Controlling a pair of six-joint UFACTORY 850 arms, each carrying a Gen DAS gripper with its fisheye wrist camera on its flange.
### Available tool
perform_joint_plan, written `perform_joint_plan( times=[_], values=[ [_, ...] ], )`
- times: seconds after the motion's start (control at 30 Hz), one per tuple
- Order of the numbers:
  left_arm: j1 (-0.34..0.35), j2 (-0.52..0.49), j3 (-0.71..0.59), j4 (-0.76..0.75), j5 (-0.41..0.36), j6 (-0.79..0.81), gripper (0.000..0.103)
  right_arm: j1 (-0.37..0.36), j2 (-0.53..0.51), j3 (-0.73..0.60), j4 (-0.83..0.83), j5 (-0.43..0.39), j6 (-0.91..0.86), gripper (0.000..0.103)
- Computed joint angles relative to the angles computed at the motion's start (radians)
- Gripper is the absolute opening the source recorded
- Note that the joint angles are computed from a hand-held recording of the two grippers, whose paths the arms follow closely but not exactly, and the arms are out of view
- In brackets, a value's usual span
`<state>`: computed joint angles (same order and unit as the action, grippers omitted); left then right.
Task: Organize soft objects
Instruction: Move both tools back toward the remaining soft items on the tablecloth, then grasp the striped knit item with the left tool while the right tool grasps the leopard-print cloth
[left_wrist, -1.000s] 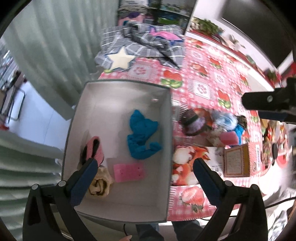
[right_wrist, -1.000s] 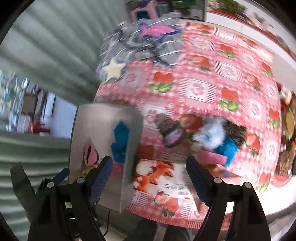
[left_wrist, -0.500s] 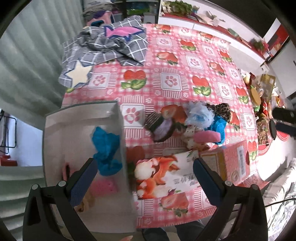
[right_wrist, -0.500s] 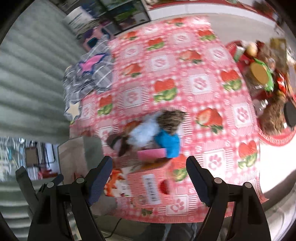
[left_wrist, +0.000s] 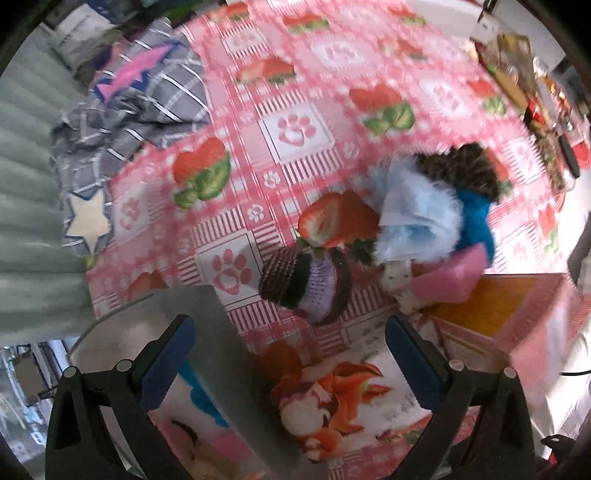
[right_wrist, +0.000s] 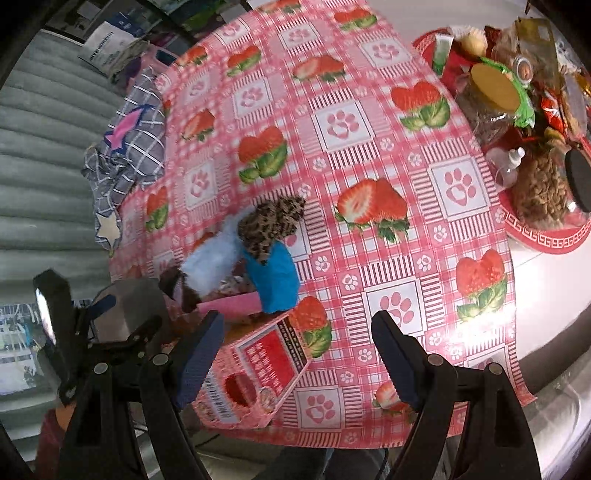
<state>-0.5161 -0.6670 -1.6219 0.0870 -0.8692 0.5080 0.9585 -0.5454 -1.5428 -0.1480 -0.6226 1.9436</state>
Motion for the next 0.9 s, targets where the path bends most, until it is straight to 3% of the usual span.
perform_joint_plan(
  times=[0.4, 0.67, 0.8, 0.9],
  values=[
    [-0.051, -0.129, -0.077, 0.166, -0.039, -0.049, 0.103, -0.055, -0.022, 0.058, 0.178, 0.115, -0.200, 0.082],
    [-0.056, -0.199, -0.144, 0.176, -0.118, -0.069, 0.103, -0.110, -0.062, 0.071, 0.326, 0.220, -0.350, 0.082],
    [-0.055, -0.227, -0.172, 0.176, -0.142, -0.084, 0.103, -0.143, -0.100, 0.058, 0.415, 0.274, -0.468, 0.082],
    [-0.050, -0.259, -0.209, 0.168, -0.173, -0.099, 0.103, -0.167, -0.136, 0.044, 0.580, 0.307, -0.645, 0.082]
  ],
)
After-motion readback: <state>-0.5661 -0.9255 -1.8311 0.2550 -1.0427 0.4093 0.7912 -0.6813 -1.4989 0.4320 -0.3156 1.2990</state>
